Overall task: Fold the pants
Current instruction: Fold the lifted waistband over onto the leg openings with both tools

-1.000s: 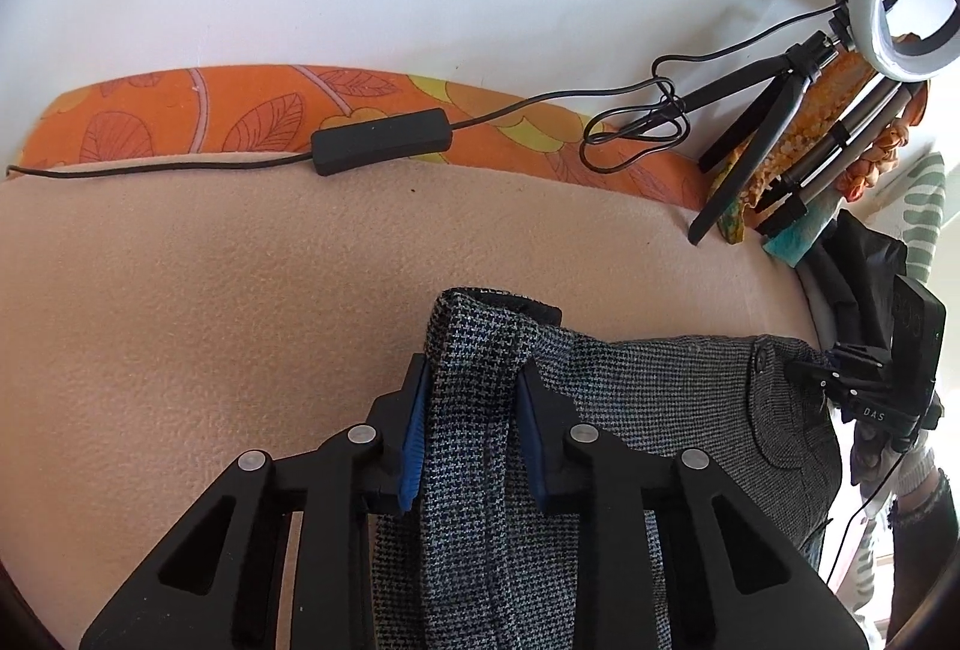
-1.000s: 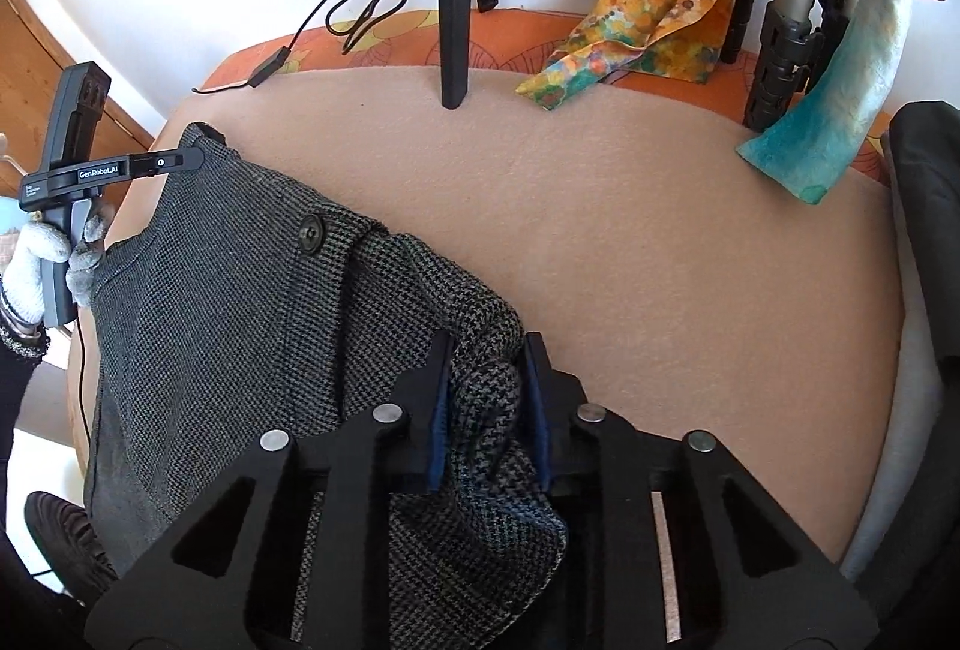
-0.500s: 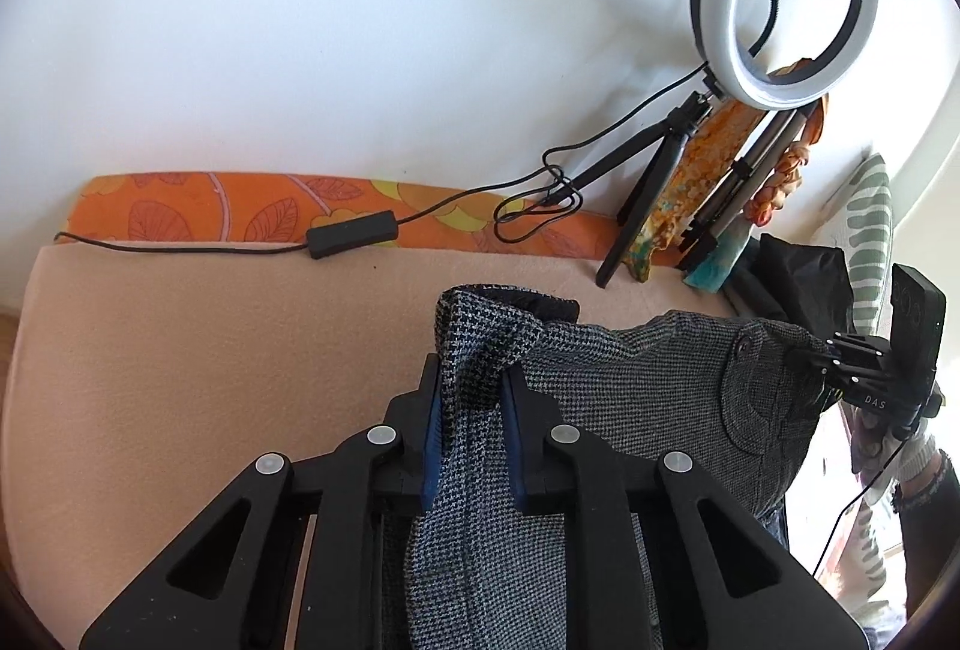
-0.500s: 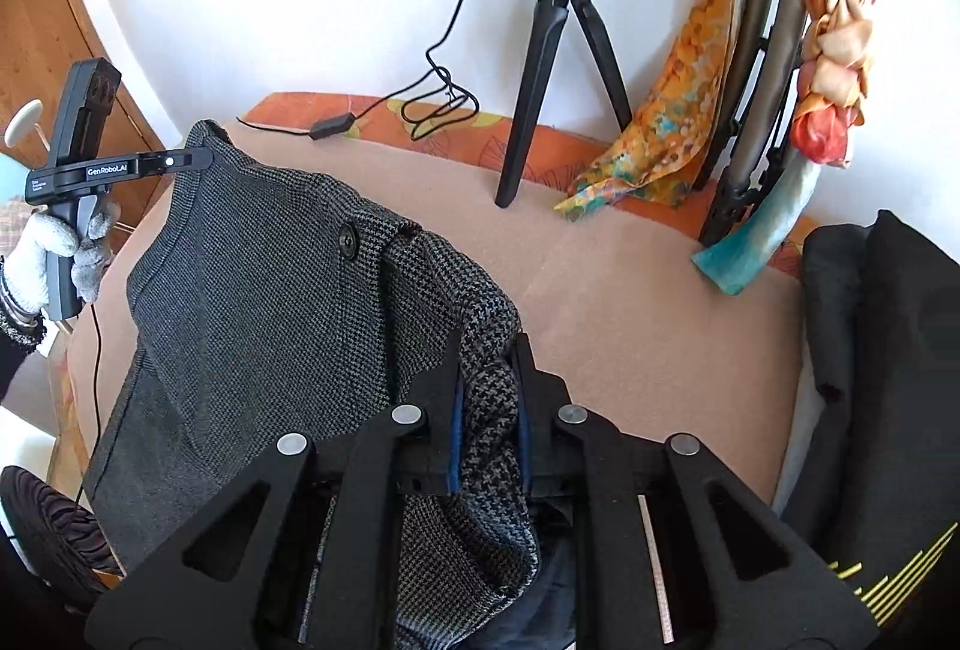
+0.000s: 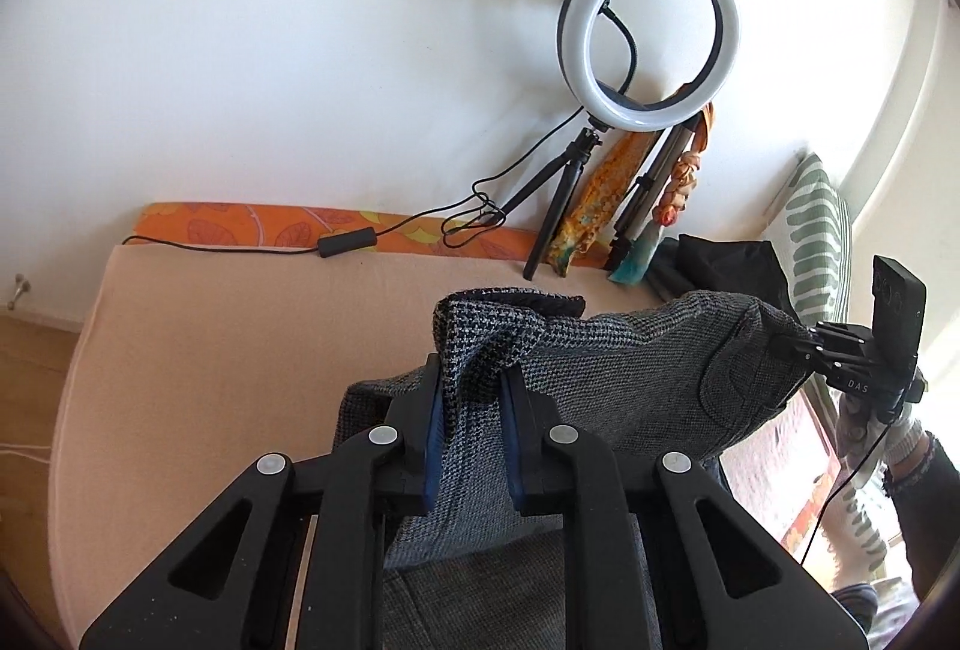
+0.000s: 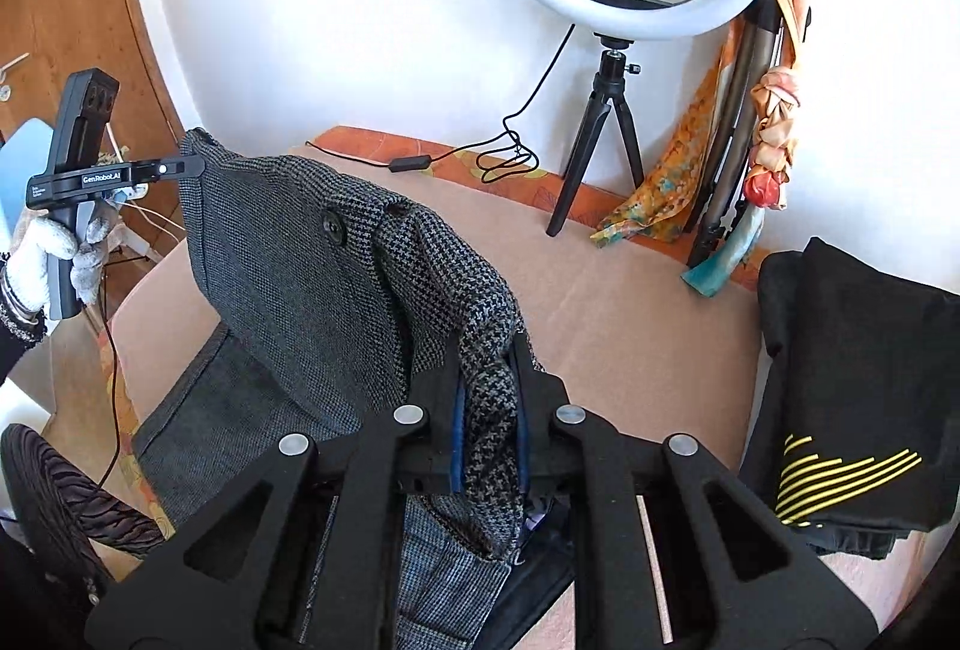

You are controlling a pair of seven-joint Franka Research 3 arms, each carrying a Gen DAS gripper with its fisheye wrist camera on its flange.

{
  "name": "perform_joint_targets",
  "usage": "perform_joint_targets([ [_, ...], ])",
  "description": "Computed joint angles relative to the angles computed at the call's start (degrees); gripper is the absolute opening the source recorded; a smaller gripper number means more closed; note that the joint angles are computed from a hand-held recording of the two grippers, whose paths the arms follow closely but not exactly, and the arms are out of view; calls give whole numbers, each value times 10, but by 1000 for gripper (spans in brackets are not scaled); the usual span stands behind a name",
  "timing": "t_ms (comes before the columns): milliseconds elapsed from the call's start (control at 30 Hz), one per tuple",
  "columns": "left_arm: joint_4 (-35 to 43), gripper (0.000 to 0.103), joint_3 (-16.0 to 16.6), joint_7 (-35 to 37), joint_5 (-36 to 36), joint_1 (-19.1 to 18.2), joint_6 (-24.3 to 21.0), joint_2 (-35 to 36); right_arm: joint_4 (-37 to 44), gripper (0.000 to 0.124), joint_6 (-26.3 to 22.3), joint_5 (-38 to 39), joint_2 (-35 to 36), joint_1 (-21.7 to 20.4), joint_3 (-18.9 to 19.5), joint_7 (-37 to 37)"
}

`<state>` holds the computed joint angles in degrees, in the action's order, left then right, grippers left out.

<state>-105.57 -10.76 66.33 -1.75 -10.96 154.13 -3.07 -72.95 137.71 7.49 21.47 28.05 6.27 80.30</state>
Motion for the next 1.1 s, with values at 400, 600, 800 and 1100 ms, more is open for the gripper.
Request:
perform_joint_targets([
  [400,-208,14,-9,-70,30,-40,32,-163,-293,13,139,-75,-189,20,24,32],
  [600,-285,14,-4,-84,26,-78,29,-208,-426,13,202,-129,-261,13,49,80],
  [800,-332,14,-2,-93,15,-102,23,-227,-514,12,230,-160,-302,0,73,102],
  [1100,-364,14,-7,-94,13,-134,4,-234,-590,12,248,-175,-342,-22,90,110],
])
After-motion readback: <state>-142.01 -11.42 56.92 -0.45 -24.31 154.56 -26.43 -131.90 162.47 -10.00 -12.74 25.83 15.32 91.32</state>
